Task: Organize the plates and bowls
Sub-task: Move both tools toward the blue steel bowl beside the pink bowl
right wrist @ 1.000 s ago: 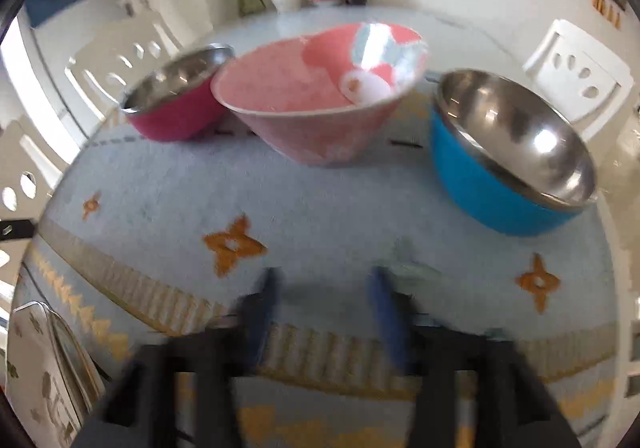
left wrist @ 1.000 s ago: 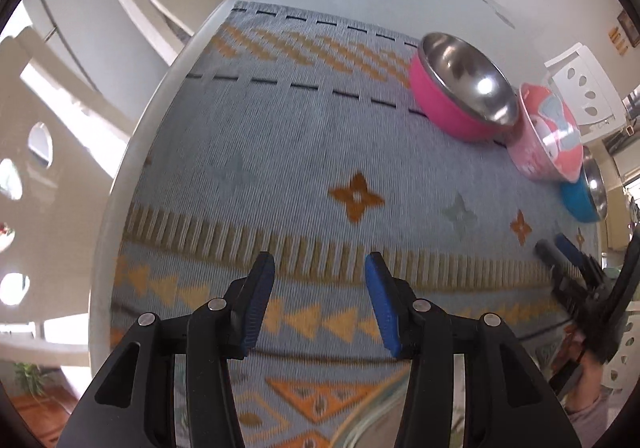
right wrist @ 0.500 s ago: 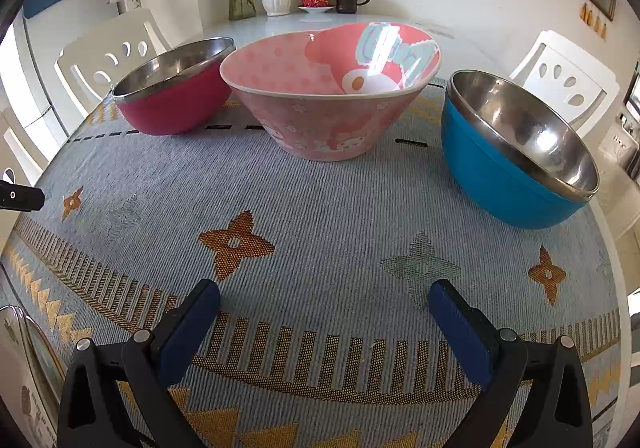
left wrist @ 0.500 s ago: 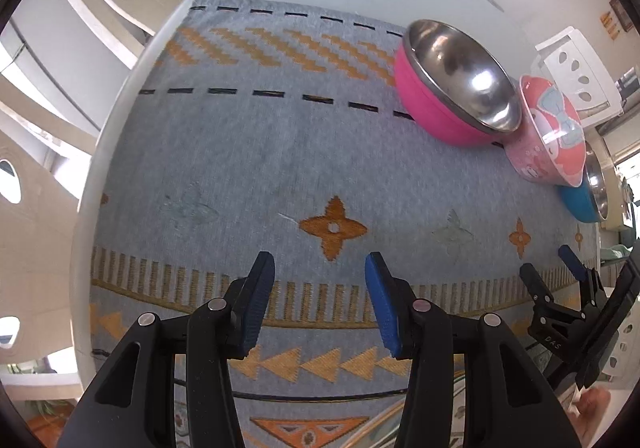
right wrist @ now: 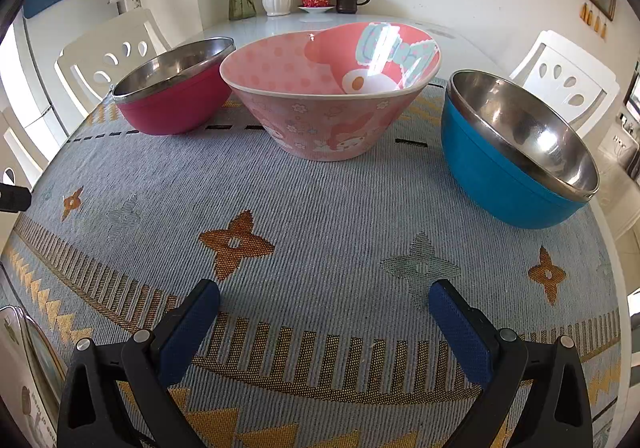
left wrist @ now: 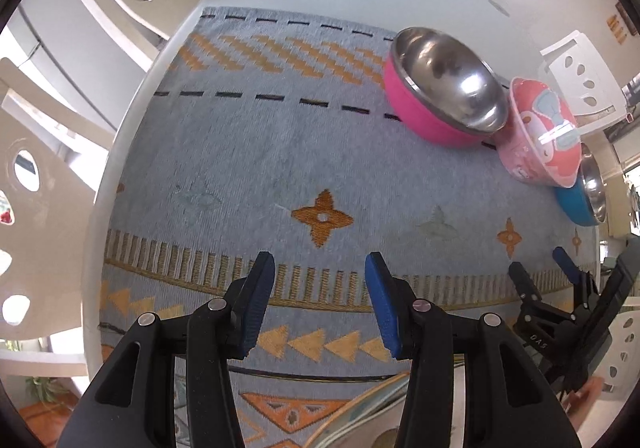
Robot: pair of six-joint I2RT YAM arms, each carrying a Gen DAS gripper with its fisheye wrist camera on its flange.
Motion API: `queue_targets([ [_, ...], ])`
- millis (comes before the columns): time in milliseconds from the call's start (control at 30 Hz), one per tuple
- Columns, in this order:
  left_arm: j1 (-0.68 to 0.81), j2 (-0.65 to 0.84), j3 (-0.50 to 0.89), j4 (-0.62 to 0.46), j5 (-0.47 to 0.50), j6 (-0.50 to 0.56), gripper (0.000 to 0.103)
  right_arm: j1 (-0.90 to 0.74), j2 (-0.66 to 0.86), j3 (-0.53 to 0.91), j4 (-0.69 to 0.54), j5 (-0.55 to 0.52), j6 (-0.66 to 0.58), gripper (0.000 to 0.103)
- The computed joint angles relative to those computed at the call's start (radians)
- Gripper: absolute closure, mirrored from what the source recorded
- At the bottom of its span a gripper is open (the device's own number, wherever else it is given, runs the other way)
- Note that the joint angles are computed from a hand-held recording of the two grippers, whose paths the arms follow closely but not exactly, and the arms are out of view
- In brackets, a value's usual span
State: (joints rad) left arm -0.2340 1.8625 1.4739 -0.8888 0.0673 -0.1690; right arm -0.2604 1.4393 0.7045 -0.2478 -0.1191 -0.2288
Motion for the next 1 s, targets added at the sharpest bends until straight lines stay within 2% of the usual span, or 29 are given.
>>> queue_targets([
  [300, -0.086, 0.061, 0.114, -0.053, -0.006, -0.040, 0.058, 0.009, -0.016, -0.006, -0.008, 0.007, 0.005, 0.000],
  [433, -0.110, 0.099, 0.159, -0.074, -0.005, -0.075, 0.058, -0.021, -0.037, -0.015, -0.034, -0.021, -0.029, 0.000],
  [467, -0.116, 0.106, 0.170, -0.079, -0.005, -0.079, 0.058, -0.030, -0.026, 0.013, -0.080, -0.030, -0.048, 0.000],
  [567, -0.146, 0.121, 0.208, -0.098, -0.014, -0.070, 0.058, -0.068, 0.074, 0.209, -0.369, -0.077, -0.079, 0.000],
  [700, -0.195, 0.164, 0.304, -0.149, -0.013, -0.067, 0.057, -0.200, 0.241, 0.451, -0.755, -0.291, -0.136, 0.000],
  [767, -0.219, 0.189, 0.352, -0.170, -0.016, -0.079, 0.057, -0.235, 0.308, 0.527, -0.867, -0.314, -0.172, 0.000],
  [833, -0.241, 0.216, 0.399, -0.186, -0.017, -0.093, 0.056, -0.259, 0.354, 0.581, -0.933, -0.317, -0.191, 0.000],
  [1000, -0.306, 0.280, 0.494, -0.215, -0.017, -0.123, 0.056, -0.255, 0.351, 0.601, -0.939, -0.261, -0.203, 0.004],
])
